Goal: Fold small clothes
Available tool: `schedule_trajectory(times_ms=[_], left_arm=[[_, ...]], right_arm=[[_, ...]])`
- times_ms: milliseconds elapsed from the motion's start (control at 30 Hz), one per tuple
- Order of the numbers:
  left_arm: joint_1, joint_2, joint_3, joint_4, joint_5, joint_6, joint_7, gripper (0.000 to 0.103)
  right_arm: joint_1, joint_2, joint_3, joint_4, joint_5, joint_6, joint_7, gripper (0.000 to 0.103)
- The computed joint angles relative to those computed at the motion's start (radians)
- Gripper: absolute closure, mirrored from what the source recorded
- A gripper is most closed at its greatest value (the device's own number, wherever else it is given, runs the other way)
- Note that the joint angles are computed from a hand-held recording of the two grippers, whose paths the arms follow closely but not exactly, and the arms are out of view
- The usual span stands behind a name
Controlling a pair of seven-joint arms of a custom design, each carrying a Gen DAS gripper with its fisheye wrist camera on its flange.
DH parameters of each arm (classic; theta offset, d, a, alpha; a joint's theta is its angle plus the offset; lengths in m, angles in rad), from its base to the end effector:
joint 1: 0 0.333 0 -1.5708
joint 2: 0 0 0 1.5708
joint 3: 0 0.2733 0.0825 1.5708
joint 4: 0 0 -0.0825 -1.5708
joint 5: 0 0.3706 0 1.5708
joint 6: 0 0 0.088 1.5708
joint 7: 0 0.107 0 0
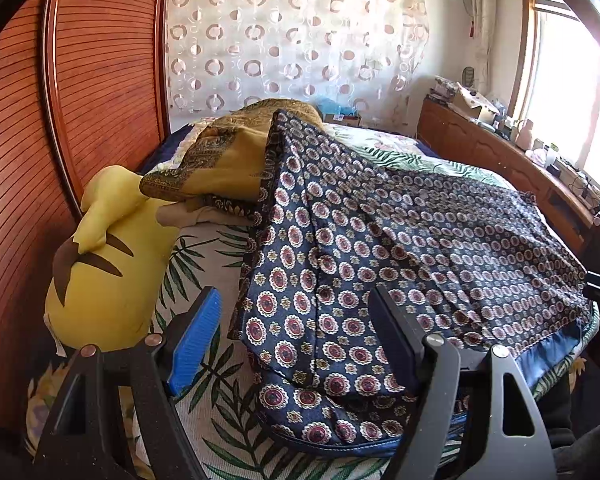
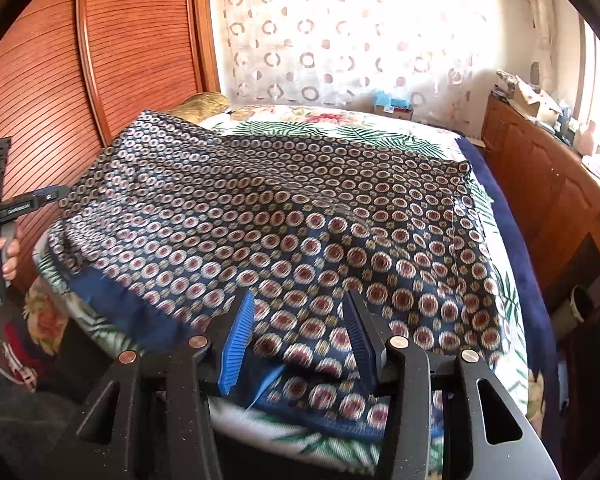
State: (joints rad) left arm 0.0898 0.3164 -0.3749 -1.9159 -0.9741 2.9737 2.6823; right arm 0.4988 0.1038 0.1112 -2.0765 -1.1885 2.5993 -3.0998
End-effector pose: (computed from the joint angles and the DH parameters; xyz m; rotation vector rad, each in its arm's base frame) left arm 0.6184 -0.1063 0.3674 -1.3897 2.1496 -1.0732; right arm 0.4637 0.3458 0.3801 -1.6544 1.7794 -0.8071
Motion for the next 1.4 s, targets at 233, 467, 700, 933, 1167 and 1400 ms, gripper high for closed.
schedule_trajectory(times_ms=[233, 467, 700, 933, 1167, 1400], left_arm=[[-0.016, 0.050, 0.030, 0.031, 0.140, -0.006, -0.130, 0.026], [0.026, 0.077, 0.007, 0.044, 0.198, -0.052, -0.204, 0.027], [0.066, 0.083, -0.001, 0.064, 0.134, -0.162, -0.193, 0.053], [0.026, 0.083, 0.036, 0.059, 0.150, -0.141, -0.212, 0.053], [0.028, 0.073, 0.025, 0.032, 0.211, -0.102, -0.238, 0.053], [0.039, 0.064, 0.020, 0.056, 0.140, -0.240, -0.172, 0.098]], right_arm=[[0.000, 0.144, -0.045, 0.131, 0.041, 0.032, -0.067, 0.055], [0.047, 0.254, -0.116, 0.239, 0.082, 0.043, -0.126, 0.044], [0.099, 0.280, -0.160, 0.256, -0.004, 0.023, -0.024, 0.031], [0.098, 0.277, -0.148, 0.246, -0.026, 0.008, -0.001, 0.029], [0.089, 0.259, -0.138, 0.226, -0.038, 0.005, 0.005, 0.029], [0.079, 0.248, -0.131, 0.214, -0.038, 0.008, 0.000, 0.029]])
